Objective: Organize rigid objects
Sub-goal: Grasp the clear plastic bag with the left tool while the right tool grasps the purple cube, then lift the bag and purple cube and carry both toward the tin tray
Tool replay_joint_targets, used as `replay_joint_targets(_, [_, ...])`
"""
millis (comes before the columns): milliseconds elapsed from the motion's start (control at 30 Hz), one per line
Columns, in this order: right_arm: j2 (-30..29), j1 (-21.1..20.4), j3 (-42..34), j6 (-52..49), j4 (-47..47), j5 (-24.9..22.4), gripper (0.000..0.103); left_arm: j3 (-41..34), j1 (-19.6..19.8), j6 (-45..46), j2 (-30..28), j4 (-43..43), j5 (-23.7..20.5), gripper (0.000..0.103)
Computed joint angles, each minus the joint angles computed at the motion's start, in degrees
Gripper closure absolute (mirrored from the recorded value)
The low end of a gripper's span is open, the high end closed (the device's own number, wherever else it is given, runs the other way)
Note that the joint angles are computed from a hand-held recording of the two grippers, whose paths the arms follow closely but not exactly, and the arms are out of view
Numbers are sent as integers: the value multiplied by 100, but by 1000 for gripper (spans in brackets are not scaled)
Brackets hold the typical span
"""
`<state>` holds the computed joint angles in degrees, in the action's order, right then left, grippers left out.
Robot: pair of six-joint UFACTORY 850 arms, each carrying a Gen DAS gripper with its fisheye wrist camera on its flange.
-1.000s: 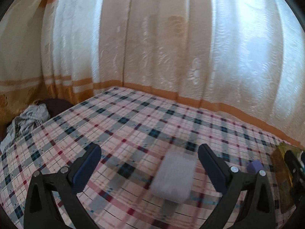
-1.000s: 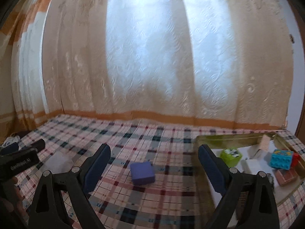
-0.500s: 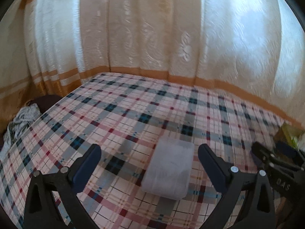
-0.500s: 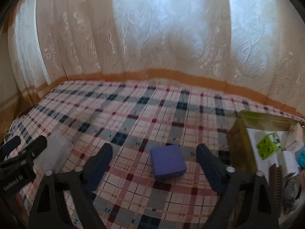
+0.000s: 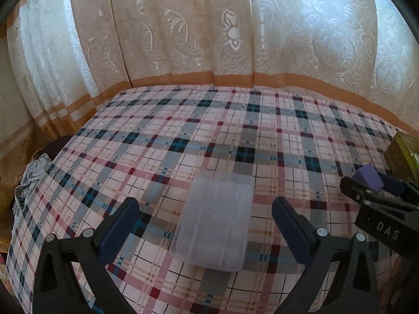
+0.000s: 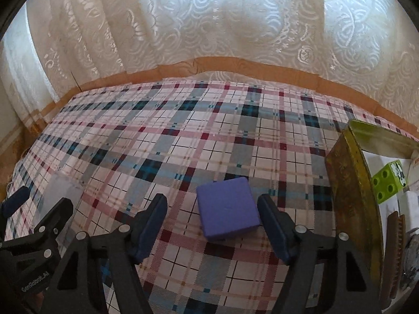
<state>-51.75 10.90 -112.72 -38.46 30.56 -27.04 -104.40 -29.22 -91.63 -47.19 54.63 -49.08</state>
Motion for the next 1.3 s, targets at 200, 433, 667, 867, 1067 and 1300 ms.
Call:
replay_joint_targets(200, [-10,34,-15,-35,-110,2,34,-51,33,130,-38,-181,58,1])
replay_joint_targets(433, [59,150,104,176,-695,224,51,12,151,270,-10,-625,392,2])
replay_joint_targets(667, [99,157,162,-11,-604,248,60,151,195,268,67,-794,752,21])
replay_joint_targets(867, [135,107,226,-445,-121,156,60,465,200,-189,272,-430,1076,48])
replay_joint_targets(1067, [371,-61,617,-1868,1584,43,60,1205,223,-1809,716,779,1714,49])
replay_joint_targets(1300, [905,-185,1483,-4758,4479,238,60,1467,-146,-3168,897,2201,607,49])
